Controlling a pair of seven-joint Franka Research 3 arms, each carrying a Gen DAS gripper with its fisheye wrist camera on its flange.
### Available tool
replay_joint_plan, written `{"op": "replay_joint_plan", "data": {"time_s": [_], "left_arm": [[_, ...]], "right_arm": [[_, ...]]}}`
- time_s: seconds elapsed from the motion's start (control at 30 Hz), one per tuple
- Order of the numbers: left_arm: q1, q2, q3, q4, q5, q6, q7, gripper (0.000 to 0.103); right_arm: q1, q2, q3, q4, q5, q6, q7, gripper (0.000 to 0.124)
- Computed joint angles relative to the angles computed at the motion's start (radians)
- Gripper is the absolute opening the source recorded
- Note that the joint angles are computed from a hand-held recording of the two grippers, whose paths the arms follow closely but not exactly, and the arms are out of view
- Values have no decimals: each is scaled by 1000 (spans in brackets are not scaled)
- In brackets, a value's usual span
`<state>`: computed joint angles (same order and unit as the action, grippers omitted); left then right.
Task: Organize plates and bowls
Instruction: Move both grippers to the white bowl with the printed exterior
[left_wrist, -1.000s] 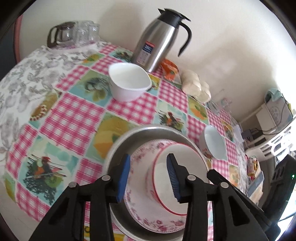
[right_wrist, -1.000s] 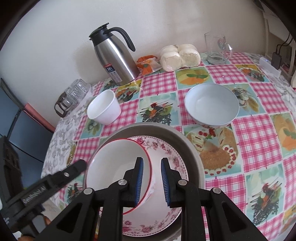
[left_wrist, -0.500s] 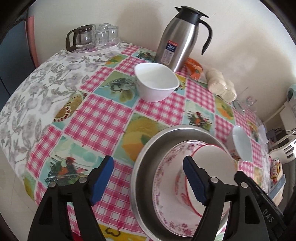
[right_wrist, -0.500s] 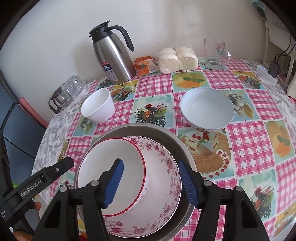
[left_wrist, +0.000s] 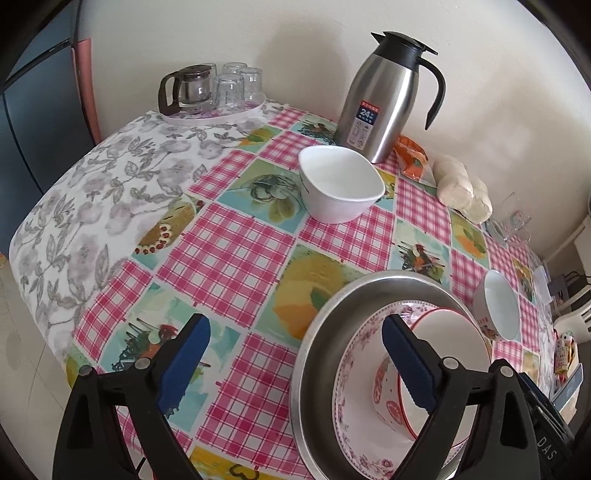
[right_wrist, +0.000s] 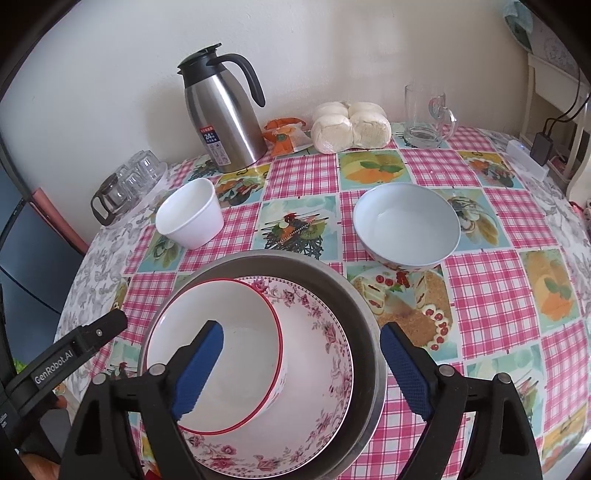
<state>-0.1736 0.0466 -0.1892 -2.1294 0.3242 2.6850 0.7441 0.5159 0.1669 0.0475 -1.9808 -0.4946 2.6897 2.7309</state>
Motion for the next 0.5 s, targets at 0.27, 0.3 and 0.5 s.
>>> {"op": "replay_joint_plan", "data": {"time_s": [0.27, 0.3, 0.5], "left_arm": [[7, -19, 13, -10, 100, -8, -120, 95], [9, -23, 13, -13, 111, -6, -133, 95], [24, -34, 16, -21, 122, -1, -156, 96]], "right_arm": [[8, -3, -6, 1, -57, -9, 47, 103], [8, -3, -6, 1, -65, -11, 52, 103], [11, -3, -3, 8, -96, -21, 73, 103]]}}
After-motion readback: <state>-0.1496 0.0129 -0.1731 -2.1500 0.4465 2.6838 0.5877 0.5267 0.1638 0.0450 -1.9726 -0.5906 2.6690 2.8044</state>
